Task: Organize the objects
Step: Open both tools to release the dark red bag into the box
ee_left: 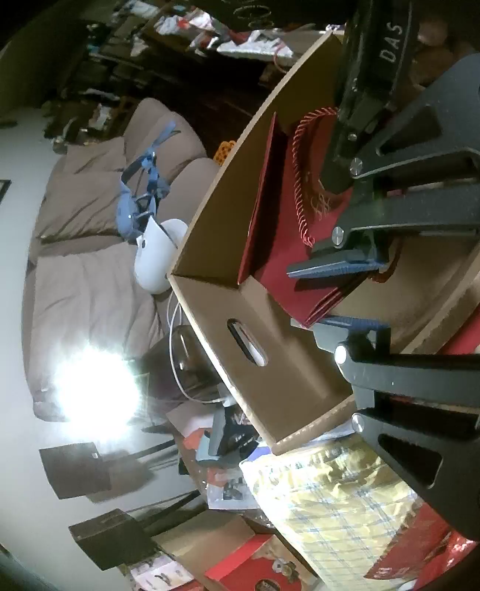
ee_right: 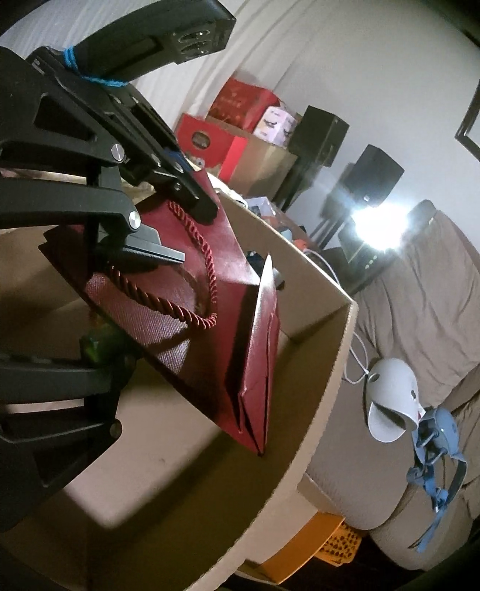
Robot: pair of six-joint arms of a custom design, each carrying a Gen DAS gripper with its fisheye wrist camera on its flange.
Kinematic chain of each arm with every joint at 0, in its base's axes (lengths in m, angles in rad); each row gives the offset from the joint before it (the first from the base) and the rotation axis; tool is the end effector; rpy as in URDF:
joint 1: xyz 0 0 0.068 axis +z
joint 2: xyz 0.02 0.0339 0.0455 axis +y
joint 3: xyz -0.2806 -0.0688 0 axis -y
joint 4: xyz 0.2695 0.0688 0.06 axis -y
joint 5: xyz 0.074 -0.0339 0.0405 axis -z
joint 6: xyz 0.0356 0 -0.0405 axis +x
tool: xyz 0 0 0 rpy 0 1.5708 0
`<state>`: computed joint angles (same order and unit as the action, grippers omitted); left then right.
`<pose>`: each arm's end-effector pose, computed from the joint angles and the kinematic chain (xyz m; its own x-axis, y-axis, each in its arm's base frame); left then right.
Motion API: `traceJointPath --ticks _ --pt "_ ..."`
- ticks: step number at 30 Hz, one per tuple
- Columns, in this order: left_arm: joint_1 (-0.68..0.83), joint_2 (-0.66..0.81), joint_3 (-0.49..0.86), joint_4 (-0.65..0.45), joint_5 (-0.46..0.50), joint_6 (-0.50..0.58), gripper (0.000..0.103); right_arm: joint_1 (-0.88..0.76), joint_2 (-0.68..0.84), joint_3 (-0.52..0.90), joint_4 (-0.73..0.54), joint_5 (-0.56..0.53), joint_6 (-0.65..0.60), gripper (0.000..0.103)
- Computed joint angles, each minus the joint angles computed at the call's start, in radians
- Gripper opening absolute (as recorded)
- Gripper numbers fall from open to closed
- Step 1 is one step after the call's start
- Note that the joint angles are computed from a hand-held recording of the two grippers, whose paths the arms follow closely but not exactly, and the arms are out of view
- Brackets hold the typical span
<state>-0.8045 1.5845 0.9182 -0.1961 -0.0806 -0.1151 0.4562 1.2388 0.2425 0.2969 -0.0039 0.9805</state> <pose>0.2406 -0.2459 0.1915 -0.6014 0.4598 -0.6533 0.6168 0.7870 -0.0140 0.1878 0.0923 0.1146 -0.6899 0.5869 -0.4238 0.2334 0.7346 0.6371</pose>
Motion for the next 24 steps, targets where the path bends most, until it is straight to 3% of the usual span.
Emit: traceJointPath --ticks 3,5,6,11,17,22,24 --pt "0.036 0.020 0.034 -0.046 0.073 -0.019 0.022 -0.007 0.001 -0.008 0.018 -0.019 0.014 0.033" --pt "0.077 0.031 0.045 -0.056 0.134 -0.055 0.030 -0.020 0.005 -0.022 0.052 -0.049 0.024 0.035" --pt "0.084 0.038 0.053 -0.068 0.110 -0.068 0.035 -0.020 -0.002 -0.024 0.053 -0.047 0.025 0.035" --pt "0.082 0.045 0.055 -0.075 0.074 -0.033 0.035 0.009 0.032 0.007 0.024 -0.043 0.013 0.040" --pt "0.067 -0.030 0.012 -0.058 0.048 -0.033 0.044 0.060 0.073 0.046 0.015 -0.034 -0.017 0.048" --pt "0.080 -0.156 -0.060 -0.065 0.042 -0.025 0.046 0.059 0.089 0.072 -0.060 -0.009 -0.056 0.048" --pt "0.088 -0.208 -0.083 -0.075 0.045 -0.013 0.047 0.057 0.108 0.100 -0.140 0.008 -0.071 0.043"
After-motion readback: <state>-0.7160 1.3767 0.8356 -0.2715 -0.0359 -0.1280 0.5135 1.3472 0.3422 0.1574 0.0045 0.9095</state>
